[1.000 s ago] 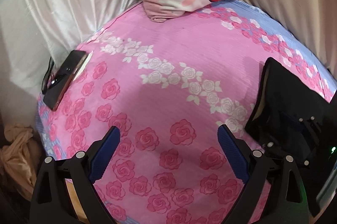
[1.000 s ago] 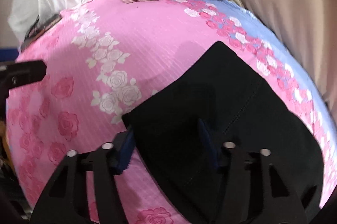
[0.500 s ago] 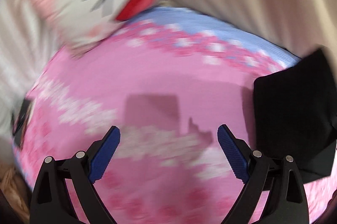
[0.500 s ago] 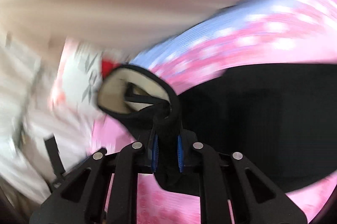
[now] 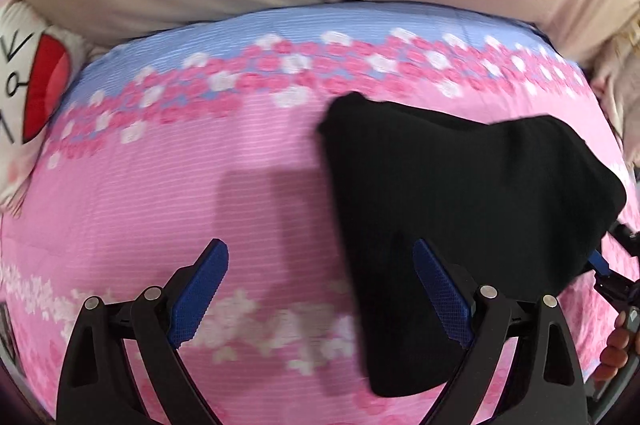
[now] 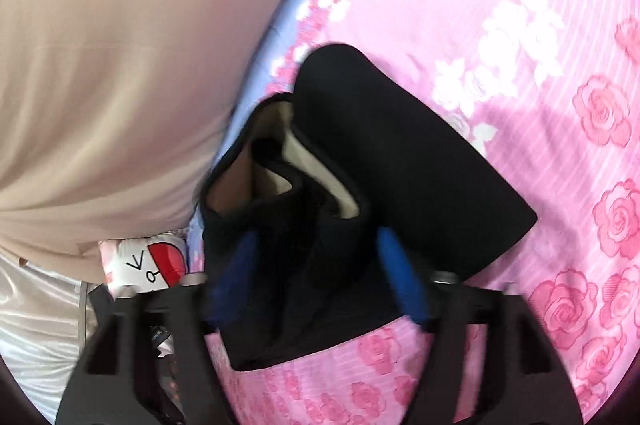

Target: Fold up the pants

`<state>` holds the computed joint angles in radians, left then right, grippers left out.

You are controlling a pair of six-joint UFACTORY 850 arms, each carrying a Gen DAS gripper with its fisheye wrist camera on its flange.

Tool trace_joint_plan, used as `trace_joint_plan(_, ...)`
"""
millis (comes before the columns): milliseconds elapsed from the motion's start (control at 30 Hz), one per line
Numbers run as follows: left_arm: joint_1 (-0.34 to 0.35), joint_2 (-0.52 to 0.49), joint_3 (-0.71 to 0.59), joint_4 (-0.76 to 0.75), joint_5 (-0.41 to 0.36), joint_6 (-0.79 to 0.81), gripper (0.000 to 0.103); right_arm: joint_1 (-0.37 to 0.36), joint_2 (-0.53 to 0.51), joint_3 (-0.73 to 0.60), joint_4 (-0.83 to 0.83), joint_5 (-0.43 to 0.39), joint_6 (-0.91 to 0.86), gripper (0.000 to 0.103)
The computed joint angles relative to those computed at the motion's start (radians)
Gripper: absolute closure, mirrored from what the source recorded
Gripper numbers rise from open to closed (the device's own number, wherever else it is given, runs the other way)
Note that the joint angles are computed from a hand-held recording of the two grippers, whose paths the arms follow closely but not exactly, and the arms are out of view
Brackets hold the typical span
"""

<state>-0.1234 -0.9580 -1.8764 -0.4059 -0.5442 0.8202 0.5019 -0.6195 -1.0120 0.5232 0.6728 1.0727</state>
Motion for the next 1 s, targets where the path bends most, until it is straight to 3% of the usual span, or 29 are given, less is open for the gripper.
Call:
trace_joint_plan(267, -0.035, 0.030, 0.063, 0.028, 0.034, 0.005, 0.012, -0.025, -0.008, 0.021, -0.058, 0.092, 0.133, 0.014)
trace_joint_plan(367, -0.036, 0.030, 0.070, 0.040, 0.037, -0.002, 0.011, -0.046, -0.032, -0.047, -0.083, -0.043, 0.077, 0.016)
trace_joint_plan(400, -0.036, 0.030, 0.072, 0.045, 0.036, -0.008, 0.012, -0.047, -0.041, -0.073, -0.066, -0.087, 0.021, 0.023)
trace_joint_plan(433, -0.035, 0.030, 0.074, 0.047, 0.036, -0.011, 0.012, -0.043, -0.050, -0.102, -0.014, -0.136, -0.064, 0.051)
trace_joint_plan(467, -0.036, 0.030, 0.075, 0.055, 0.039, -0.019, 0.012, -0.042, -0.057, -0.124, 0.019, -0.172, -0.125, 0.073)
trace_joint_plan(500, -0.036, 0.031, 0.077, 0.063, 0.042, -0.025, 0.012, -0.037, -0.053, -0.126, 0.067, -0.169, -0.175, 0.086)
trace_joint_plan(600, -0.030, 0.042, 0.086, 0.049, 0.046, -0.005, 0.012, -0.005, 0.006, -0.061, 0.202, -0.052, -0.314, 0.088)
trace_joint_plan(700, -0.023, 0.049, 0.092, 0.018, 0.048, 0.024, 0.012, 0.019, 0.060, 0.040, 0.270, 0.056, -0.299, 0.088)
trace_joint_plan(767, -0.021, 0.050, 0.097, 0.019, 0.053, 0.021, 0.012, 0.017, 0.063, 0.071, 0.289, 0.032, -0.303, 0.087)
trace_joint_plan(833, -0.021, 0.041, 0.095, 0.025, 0.044, 0.008, 0.012, -0.019, 0.017, 0.055, 0.162, -0.059, -0.206, 0.086)
trace_joint_plan(1000, -0.026, 0.034, 0.096, 0.054, 0.048, -0.022, 0.012, -0.032, 0.028, 0.070, 0.102, -0.039, -0.127, 0.081)
